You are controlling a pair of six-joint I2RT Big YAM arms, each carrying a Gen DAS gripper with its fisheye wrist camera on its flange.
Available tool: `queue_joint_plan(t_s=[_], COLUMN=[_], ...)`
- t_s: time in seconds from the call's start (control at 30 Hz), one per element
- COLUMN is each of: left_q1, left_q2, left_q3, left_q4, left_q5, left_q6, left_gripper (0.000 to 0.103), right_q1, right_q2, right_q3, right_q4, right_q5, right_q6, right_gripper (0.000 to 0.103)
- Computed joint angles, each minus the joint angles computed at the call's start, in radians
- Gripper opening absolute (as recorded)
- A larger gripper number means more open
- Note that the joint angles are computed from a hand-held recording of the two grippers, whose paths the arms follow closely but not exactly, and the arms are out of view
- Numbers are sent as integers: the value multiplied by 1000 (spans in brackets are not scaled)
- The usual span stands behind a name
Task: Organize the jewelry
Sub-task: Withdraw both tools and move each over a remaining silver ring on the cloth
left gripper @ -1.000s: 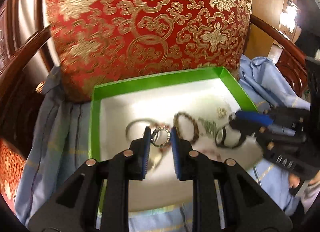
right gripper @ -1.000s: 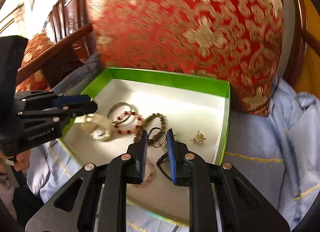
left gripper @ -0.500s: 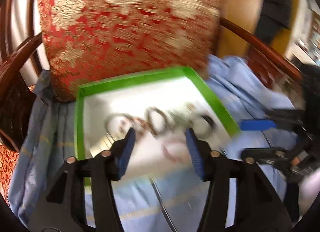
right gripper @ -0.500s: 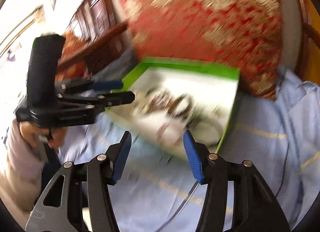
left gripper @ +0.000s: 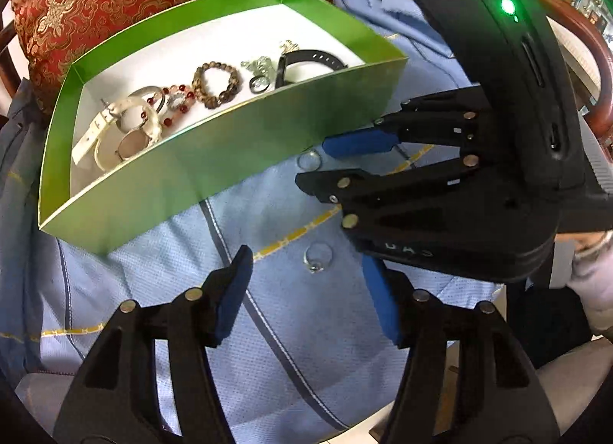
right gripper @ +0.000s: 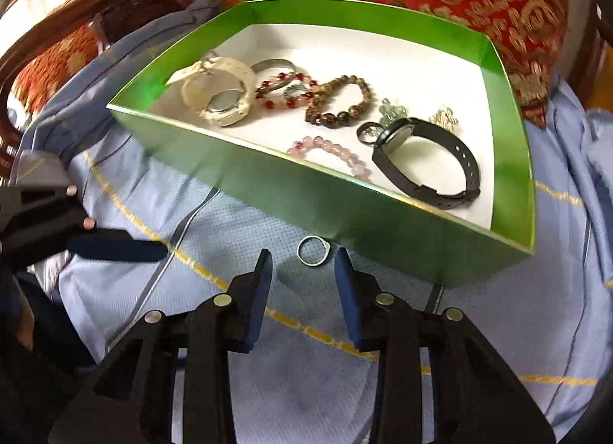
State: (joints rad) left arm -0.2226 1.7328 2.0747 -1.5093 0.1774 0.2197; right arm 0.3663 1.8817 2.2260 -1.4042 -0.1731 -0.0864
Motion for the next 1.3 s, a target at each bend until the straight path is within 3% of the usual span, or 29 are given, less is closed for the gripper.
queue_joint_plan(t_s=[0.17, 0.23, 0.27, 0.4, 0.53, 0.63, 0.7, 0.8, 0.9, 0.97, 1.1, 1.3], left_q1=[1, -3, -4, -19, -32, -35, -32, -29, -22, -6, -7, -17], left_q2=[14, 17, 20, 35, 35, 42, 46, 53, 54, 66, 52, 57], left_q3=[-4, -10, -13, -11, -27, -28, -27, -21, -22, -3, -11, -11], left_q4=[-11, -15, -16, -5, 8, 26, 37, 46, 68, 53, 44, 37], left_q5=[4, -3, -7, -16, -19, -42, -49, -75, -155, -123, -91, -100], left_q6=[10, 16, 17, 7, 8, -8, -29, -53, -81, -88, -37, -46], left_gripper=[67, 67, 67, 67, 67, 53, 39, 31, 31, 32, 46, 42], right_q1=[18, 27, 29, 0, -33, -58, -65, -68, -72, -74, -62, -34], right_q2=[-18, -32, -36, 0, -22, -57, -72, -83, -86, -76, -65, -88], right_q3=[-45, -71, -78, -7, -6, -53, -70, -75, -73, -60, -55, -110], right_q4=[51, 77, 86, -10, -114, -127, -125, -113, -106, -114, -124, -88], right_q5=[64, 95, 100, 36, 7, -36, -43, -50, -47, -40, -26, 14], right_q6=[48, 48, 43, 32, -49, -90, -94, -96, -89, -82, -98, -145], right_gripper=[36, 28, 18, 18, 18, 19, 29, 37, 43, 47, 49, 49])
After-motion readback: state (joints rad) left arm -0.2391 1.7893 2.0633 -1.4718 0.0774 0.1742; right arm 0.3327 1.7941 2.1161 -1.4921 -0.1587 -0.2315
